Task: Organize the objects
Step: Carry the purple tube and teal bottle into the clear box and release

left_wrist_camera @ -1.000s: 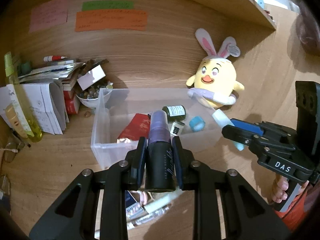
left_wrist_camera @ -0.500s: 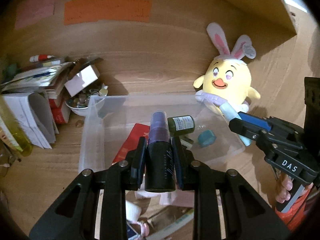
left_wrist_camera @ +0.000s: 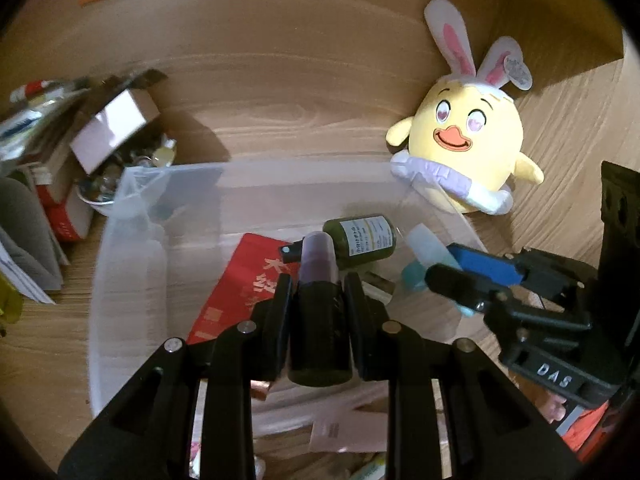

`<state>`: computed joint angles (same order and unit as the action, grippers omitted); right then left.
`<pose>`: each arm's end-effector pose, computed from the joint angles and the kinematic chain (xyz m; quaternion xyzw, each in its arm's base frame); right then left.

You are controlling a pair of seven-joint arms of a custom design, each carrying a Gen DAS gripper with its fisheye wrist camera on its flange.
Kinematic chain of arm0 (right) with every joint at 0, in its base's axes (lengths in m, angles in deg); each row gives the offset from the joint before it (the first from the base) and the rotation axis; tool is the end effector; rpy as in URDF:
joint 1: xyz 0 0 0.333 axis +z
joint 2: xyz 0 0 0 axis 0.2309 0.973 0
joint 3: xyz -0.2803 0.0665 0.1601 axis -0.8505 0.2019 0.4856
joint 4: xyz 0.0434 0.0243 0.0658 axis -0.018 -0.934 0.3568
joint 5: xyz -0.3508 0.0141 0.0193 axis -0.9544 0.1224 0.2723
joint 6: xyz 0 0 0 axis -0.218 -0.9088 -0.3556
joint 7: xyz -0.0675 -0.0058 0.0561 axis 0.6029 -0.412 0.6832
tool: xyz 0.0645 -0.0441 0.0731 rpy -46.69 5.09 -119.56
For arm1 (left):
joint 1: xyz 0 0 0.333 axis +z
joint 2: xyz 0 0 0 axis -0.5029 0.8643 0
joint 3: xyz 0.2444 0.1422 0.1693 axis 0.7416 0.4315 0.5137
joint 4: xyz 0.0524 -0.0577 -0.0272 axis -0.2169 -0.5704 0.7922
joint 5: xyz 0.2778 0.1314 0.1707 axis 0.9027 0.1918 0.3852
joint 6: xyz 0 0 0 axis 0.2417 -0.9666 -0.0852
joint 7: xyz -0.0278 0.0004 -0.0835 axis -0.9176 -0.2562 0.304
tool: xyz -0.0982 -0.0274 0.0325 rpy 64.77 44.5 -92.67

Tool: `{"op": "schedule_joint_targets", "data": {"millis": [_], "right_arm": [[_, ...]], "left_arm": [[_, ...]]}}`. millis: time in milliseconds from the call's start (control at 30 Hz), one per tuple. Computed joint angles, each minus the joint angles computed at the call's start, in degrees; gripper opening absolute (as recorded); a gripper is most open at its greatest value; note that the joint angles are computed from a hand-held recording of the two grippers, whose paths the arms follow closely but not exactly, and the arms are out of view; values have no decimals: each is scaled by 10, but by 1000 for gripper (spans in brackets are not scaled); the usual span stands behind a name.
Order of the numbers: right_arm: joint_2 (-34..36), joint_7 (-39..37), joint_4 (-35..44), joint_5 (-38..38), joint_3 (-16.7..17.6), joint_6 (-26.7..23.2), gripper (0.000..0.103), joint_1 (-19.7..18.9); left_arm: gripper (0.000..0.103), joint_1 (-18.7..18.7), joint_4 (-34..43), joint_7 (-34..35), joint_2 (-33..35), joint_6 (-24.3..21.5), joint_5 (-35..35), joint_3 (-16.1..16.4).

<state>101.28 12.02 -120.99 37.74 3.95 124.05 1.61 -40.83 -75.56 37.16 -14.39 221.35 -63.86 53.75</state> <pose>0.6567 0.1378 0.3110 -0.7461 0.5303 -0.1768 0.3618 0.6692 -0.2566 0.2994 -0.5824 0.7212 -0.3511 0.1319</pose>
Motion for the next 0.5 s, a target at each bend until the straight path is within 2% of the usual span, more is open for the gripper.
{"op": "schedule_joint_targets", "data": {"millis": [67, 267, 333, 500], "right_arm": [[4, -1, 9, 1, -6, -11, 23, 6], [3, -9, 20, 19, -40, -23, 23, 41], [1, -12, 22, 25, -47, -26, 23, 49], [-5, -17, 21, 39, -62, -31, 23, 63]], "left_arm": [[25, -10, 12, -4, 7, -9, 1, 11], [25, 8, 29, 16, 21, -40, 1, -15], [25, 24, 28, 28, 22, -47, -4, -35], [25, 20, -4, 31, 0, -18, -11, -28]]}}
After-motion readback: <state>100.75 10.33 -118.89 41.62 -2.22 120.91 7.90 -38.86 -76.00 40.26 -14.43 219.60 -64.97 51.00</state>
